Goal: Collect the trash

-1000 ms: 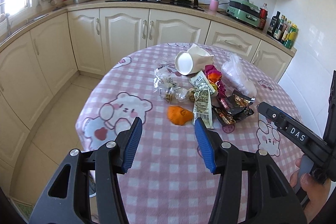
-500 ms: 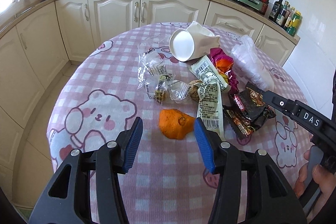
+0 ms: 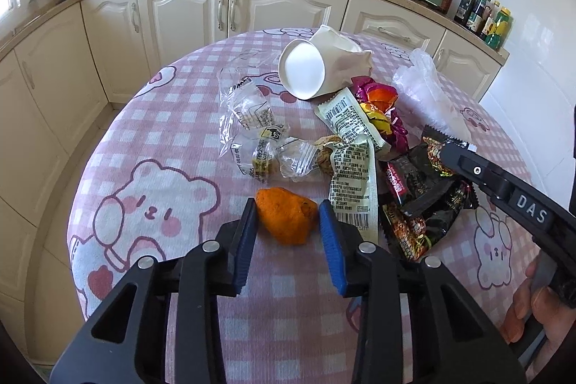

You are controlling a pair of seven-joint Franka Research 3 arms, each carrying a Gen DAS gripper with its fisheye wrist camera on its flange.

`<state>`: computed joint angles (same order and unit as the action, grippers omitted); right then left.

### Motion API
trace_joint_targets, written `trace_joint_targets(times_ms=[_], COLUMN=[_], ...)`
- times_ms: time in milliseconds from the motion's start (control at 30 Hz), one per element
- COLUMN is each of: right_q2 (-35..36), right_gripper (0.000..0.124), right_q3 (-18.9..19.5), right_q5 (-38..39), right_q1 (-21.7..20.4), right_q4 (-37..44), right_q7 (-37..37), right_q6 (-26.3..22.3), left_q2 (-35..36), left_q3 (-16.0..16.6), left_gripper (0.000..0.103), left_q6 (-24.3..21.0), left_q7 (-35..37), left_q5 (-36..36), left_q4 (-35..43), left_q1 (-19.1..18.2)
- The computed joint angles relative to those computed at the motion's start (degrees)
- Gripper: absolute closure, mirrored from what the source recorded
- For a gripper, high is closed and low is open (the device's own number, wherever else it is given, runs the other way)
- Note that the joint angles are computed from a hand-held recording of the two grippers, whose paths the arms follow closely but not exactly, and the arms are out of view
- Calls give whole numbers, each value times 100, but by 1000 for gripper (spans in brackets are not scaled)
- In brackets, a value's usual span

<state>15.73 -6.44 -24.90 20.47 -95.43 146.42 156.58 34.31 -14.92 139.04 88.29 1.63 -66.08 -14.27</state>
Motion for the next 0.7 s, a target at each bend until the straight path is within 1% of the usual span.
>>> trace_joint_targets(times_ms=[133,200,333,467,600,700], right_q2=[-162,-241,-412,-537,-615,-647], right_gripper=[116,117,118,118,118,118], right_q3=[-76,-55,-14,80,196,306], right_q5=[-405,-553,-999,-1476,-1936,-2117], right_q1=[125,133,165,185,190,172], right_q4=[-136,-183,-254,-239,-164,-84], right_q7=[281,367,650,967,1281,1341], right_q6=[83,108,134,21,-116,-287], left_q2=[-24,-127,-346,-681,-1041,-1271], left_q3=[-63,-177,-202,-336,-364,-393], left_gripper=[73,77,78,78,78,78], left_q6=[87,259,478,766,1076,1237], left_q7=[27,140,173,359,487,602], left_q5=[-130,-338,-480,-803,-1030,-1223], left_q4=[-68,-276,-637,-1139,-1577,-1837], left_q1=[76,216,312,529,655,741])
